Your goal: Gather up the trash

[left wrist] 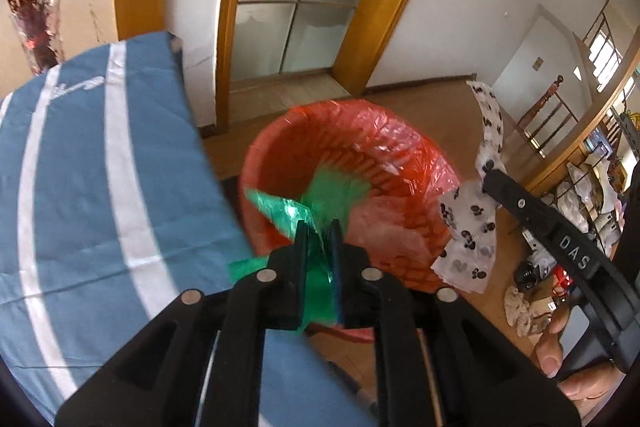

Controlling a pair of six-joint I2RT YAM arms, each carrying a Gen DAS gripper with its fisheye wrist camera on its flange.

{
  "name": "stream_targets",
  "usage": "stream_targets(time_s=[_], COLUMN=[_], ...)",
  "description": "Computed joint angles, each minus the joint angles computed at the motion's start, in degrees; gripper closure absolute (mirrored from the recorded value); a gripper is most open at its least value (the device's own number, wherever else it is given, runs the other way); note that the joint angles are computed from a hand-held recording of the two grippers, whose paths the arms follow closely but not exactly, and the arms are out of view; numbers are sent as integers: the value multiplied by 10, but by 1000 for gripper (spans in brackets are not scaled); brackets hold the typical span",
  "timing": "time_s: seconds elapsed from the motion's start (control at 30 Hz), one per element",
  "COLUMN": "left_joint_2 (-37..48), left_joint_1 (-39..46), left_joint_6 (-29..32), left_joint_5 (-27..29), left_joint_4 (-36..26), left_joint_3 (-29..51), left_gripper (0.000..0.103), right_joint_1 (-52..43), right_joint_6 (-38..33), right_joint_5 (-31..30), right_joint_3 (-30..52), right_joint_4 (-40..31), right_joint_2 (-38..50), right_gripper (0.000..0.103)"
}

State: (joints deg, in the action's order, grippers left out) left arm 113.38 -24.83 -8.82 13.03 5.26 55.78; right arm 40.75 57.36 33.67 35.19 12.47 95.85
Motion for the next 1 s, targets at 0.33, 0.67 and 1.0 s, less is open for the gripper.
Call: stream_targets(time_s=[0.33,0.67,1.0], left_joint_2=[-8,-247,-609], left_joint_1=[25,134,226], left_joint_6=[12,76,131], left_joint_5=[-14,-51,-85], left_joint_4=[27,176,139], left_joint_3=[-37,-313,-531], left_gripper=[49,8,4], right_joint_1=[37,268,397], right_joint_6=[61,327,587], right_joint_5=[57,295,324], right_joint_3=[-46,84,323], right_joint_4=[-16,-408,-783], right_joint_2=[-31,-8,178], right_gripper=[36,2,2])
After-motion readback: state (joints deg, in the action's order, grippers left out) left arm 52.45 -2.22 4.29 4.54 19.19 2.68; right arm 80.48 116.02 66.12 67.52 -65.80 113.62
